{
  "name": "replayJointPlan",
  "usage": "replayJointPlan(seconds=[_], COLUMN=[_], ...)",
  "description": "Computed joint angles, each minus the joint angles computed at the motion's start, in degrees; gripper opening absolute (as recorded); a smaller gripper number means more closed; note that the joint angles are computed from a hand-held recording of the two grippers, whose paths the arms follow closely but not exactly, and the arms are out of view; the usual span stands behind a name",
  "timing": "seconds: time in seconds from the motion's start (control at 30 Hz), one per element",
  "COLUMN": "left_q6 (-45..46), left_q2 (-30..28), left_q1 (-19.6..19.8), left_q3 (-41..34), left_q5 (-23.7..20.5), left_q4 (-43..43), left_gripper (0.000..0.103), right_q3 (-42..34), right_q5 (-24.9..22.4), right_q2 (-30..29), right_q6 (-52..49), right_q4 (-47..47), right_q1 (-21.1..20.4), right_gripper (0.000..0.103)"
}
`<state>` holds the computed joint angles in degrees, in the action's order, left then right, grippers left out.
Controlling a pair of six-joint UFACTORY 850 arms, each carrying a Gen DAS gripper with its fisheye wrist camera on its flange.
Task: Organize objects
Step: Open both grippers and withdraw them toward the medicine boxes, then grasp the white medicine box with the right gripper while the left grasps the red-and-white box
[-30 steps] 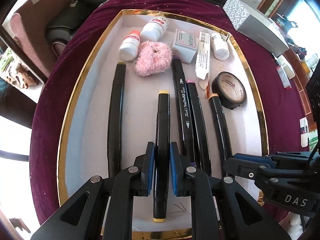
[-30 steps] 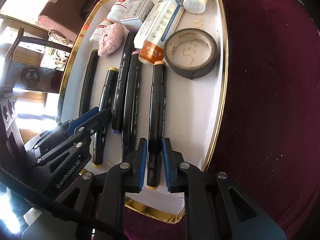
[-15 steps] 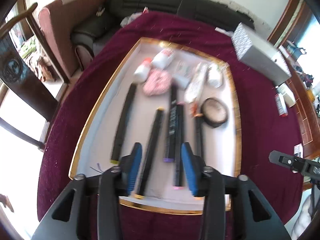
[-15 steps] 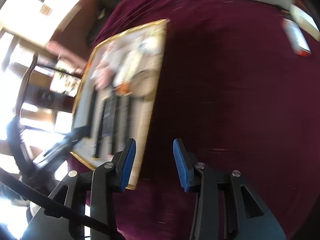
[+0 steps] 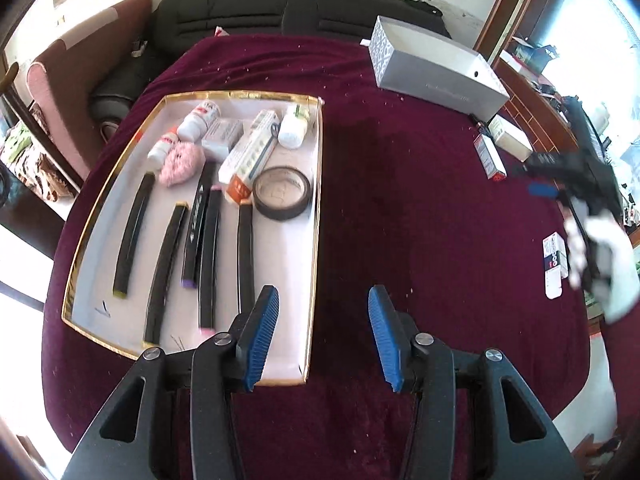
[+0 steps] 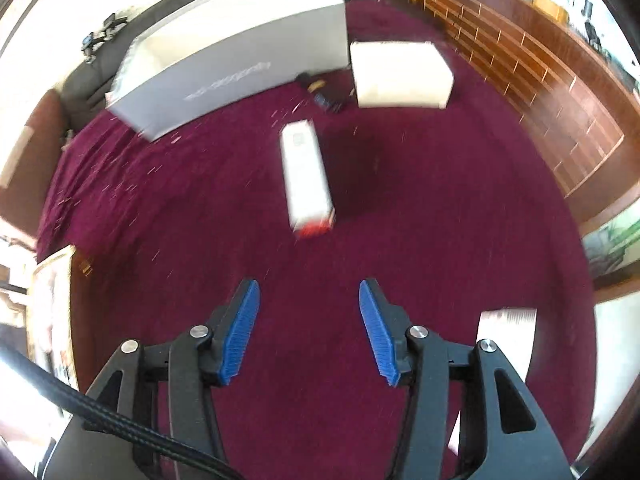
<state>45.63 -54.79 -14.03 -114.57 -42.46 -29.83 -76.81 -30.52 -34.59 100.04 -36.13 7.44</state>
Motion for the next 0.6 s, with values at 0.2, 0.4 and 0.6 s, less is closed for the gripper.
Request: replayJointPlan(seconds=[0.2,0.4,0.6], left_q6=[-3.6,-5.6,-7.9], left_q2=[2.2,2.4,1.1], left_q1=[0.0,-0.1,-0.8], left_q3=[3.7,4.4,2.7], left_q5=[2.5,3.9,3.4], left_q4=[2.7,4.8,6.6], left_gripper=[0.041,0.041,0.041], right_q3=[-9.0,-13.6,-13.3], right_q5=[-5.4,-7.6,-3.1], right_q2=[-7.5,-11.4,-10.6], right_q6=[-8.3,-19.3,-32.0], right_q4=[2.1,10.4,19.6], right_q1=[-2.7,-3.5,0.0], right_gripper=[0.051,0.025,0.024])
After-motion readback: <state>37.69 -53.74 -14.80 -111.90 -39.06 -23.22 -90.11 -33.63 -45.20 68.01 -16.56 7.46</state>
